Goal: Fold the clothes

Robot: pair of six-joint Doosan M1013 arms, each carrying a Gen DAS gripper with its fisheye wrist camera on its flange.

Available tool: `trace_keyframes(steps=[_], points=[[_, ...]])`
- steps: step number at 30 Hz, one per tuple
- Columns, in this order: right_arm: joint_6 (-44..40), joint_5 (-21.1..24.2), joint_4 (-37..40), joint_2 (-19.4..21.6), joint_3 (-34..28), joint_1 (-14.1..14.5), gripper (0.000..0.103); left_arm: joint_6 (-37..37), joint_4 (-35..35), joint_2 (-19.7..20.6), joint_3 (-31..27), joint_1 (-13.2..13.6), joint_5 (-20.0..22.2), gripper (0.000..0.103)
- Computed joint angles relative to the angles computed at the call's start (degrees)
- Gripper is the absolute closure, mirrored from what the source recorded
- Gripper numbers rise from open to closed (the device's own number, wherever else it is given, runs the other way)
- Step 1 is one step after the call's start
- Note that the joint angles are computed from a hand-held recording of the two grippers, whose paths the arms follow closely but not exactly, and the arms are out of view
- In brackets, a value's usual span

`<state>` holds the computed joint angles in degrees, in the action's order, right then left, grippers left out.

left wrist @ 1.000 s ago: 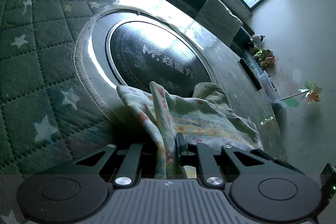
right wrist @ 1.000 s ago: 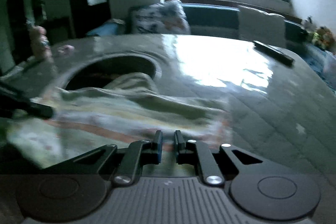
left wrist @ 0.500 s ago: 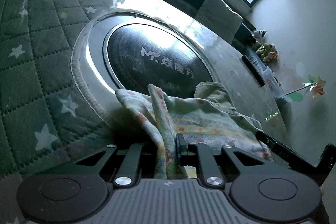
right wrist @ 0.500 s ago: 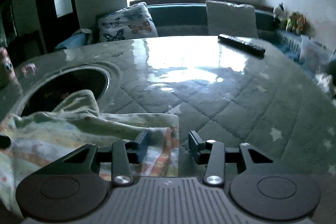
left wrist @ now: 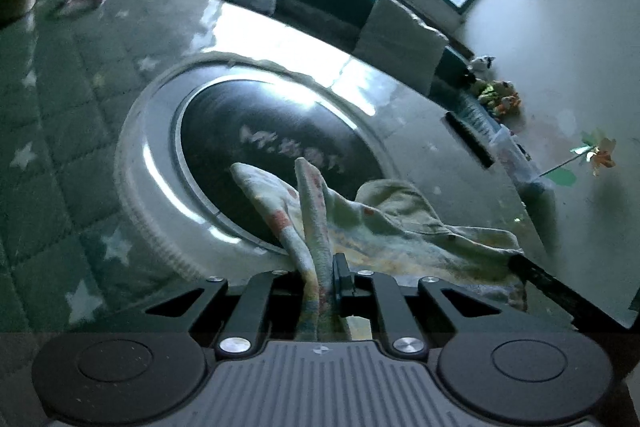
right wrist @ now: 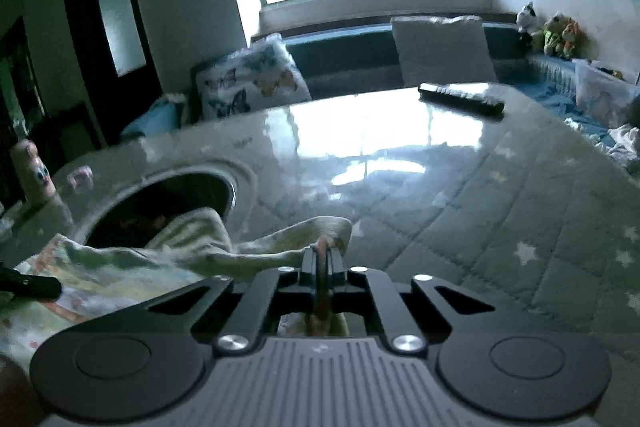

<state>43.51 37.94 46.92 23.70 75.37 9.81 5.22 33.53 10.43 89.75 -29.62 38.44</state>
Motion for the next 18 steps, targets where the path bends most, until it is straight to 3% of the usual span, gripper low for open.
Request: trace_keyframes(steps=[10,18], points=[[-3.44,-5.73,2.8,-3.7,3.24,-1.14,0.1,8.94,-1.93,3.13,-5.95,-0.57,-0.25,0.094],[-0.6,-10.49,-0.97,-4.34,2.58,-2.52,0.1,17.74,-5.62,7.47,-12.95,-0.57,-0.02,0.094]])
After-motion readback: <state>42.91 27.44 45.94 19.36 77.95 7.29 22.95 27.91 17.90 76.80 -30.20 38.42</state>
